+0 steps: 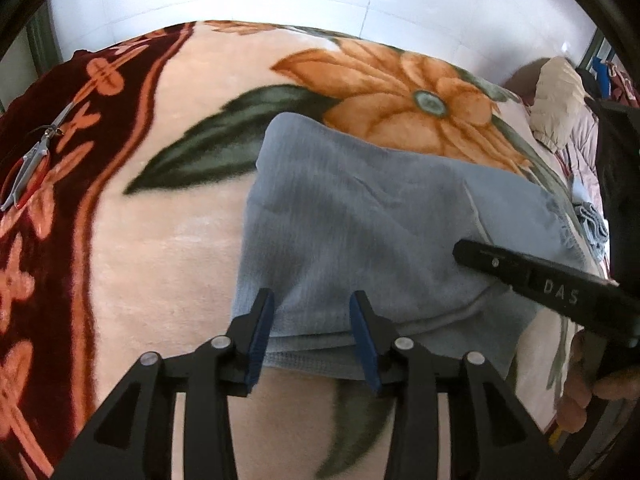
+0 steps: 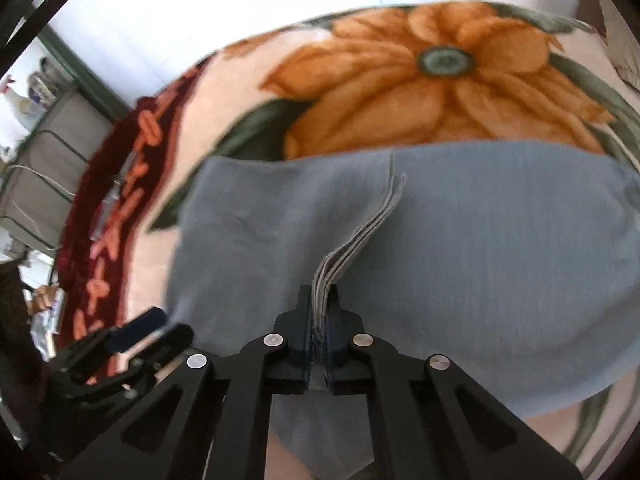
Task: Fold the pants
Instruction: 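Pinch the folded pants edge with the right gripper and lift it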
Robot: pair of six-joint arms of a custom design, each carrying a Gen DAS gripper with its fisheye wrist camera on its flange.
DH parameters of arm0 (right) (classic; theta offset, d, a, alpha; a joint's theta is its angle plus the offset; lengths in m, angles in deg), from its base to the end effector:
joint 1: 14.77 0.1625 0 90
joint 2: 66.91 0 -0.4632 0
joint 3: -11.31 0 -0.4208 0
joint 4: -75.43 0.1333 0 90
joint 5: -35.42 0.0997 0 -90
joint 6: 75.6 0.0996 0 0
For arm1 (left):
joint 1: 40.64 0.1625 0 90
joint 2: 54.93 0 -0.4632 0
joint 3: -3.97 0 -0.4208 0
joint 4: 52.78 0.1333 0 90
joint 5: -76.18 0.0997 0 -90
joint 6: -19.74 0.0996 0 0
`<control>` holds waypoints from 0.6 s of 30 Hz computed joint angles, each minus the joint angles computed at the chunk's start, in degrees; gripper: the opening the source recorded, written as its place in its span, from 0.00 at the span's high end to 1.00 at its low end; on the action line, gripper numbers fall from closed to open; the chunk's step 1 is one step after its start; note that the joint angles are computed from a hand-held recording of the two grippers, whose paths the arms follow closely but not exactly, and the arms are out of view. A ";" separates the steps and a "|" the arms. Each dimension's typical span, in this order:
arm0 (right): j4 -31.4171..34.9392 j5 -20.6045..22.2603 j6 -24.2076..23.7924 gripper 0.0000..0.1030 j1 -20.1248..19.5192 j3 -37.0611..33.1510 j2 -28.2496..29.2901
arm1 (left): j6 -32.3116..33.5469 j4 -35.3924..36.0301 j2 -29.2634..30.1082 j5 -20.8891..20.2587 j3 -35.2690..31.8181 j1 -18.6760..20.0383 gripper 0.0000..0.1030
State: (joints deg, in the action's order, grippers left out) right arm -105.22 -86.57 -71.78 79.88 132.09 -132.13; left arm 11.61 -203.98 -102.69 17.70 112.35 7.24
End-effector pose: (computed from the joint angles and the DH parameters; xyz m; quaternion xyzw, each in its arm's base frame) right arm 0.1259 -0.5539 0.2242 -0.0764 -0.9171 0.3084 0.2406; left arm -0.2772 -0.5830 0.0549 0.2800 0.9208 -0.1197 0.2438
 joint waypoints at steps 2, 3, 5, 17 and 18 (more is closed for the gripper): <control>-0.78 -0.70 -1.62 0.95 1.08 0.02 -0.89 | -0.32 -0.57 -0.69 0.24 0.32 -0.21 0.51; -0.86 -1.03 -2.40 0.95 1.64 0.02 -1.59 | -0.39 -1.00 -1.05 0.38 0.51 -0.31 0.48; -0.49 -2.50 -3.62 0.95 2.88 -0.12 -3.13 | -0.54 -2.14 -1.94 0.56 0.88 -0.52 0.46; -0.20 -14.78 -11.36 0.95 5.36 1.73 -13.45 | -2.10 -3.80 -3.96 -2.13 0.60 -0.90 0.43; -0.07 -15.35 -11.15 0.95 4.82 2.13 -14.17 | -2.20 -3.61 -3.64 -2.45 0.39 -0.95 0.43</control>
State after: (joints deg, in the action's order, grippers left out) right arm -105.30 -101.93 -82.92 84.70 134.22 -146.30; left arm 9.41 -207.59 -106.33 15.25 112.74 6.29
